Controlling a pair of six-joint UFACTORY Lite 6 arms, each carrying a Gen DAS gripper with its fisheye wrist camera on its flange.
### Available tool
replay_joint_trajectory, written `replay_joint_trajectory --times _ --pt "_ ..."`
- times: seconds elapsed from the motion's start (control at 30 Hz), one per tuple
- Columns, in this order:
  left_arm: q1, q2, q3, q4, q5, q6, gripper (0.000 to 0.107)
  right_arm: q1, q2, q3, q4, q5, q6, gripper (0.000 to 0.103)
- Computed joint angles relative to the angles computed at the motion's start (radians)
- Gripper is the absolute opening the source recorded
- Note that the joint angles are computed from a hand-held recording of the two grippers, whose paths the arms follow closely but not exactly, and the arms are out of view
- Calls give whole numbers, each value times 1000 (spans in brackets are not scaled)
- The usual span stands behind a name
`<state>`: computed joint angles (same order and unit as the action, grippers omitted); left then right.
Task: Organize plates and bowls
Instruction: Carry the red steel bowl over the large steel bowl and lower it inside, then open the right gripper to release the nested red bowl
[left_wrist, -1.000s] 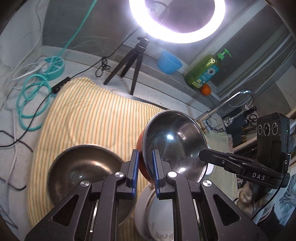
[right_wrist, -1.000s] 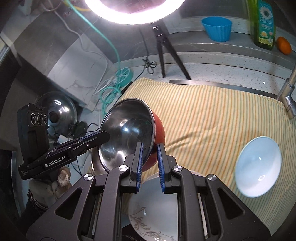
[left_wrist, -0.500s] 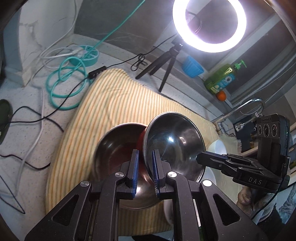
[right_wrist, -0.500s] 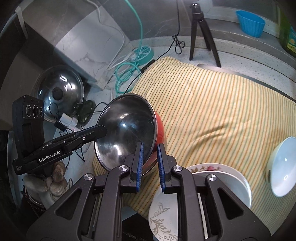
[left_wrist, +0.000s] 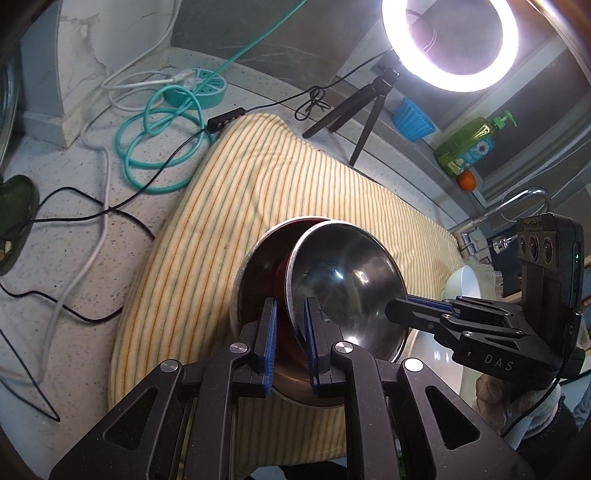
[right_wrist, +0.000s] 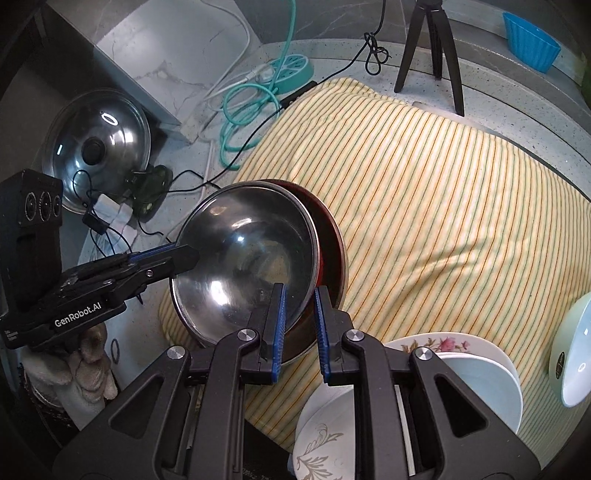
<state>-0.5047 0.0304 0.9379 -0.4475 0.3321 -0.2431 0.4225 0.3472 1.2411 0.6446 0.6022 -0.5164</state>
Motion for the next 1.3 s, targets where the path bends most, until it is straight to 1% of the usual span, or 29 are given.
replay_joint_trajectory --times 0.13,0.37,0.63,0.73,0.8,0.87,0.9,0.93,0.97,1.0,1.07,1.13,1.3 --pt "5 11 1 4 0 2 12 24 22 9 -38 -22 33 16" --pt "-6 43 25 95 3 -65 12 36 40 23 -78 -39 61 16" --pt "-2 61 34 78 10 -43 12 40 51 40 -95 -37 63 18" --pt "-14 70 45 141 13 -101 15 41 57 44 -95 -37 62 19" --pt "-14 74 50 139 15 -102 20 37 56 42 -72 -33 41 23" --pt "-12 76 56 136 15 -97 20 37 49 38 -62 -37 26 32" --pt "-11 76 58 128 16 -89 20 36 42 35 -50 -37 16 35" --pt "-10 74 59 121 18 -81 20 33 35 32 -33 -36 1 43" --pt "-11 71 59 129 18 -89 20 32 22 26 -16 -38 -13 47" --pt "-12 67 59 138 18 -98 21 31 12 21 -12 -42 -17 49" --pt "-13 57 58 142 17 -104 24 25 -6 17 4 -41 -33 58" --pt "-12 49 60 141 17 -104 25 12 -25 8 41 -31 -66 61" --pt "-29 28 77 164 22 -130 26 -22 -86 -20 73 -12 -93 62"
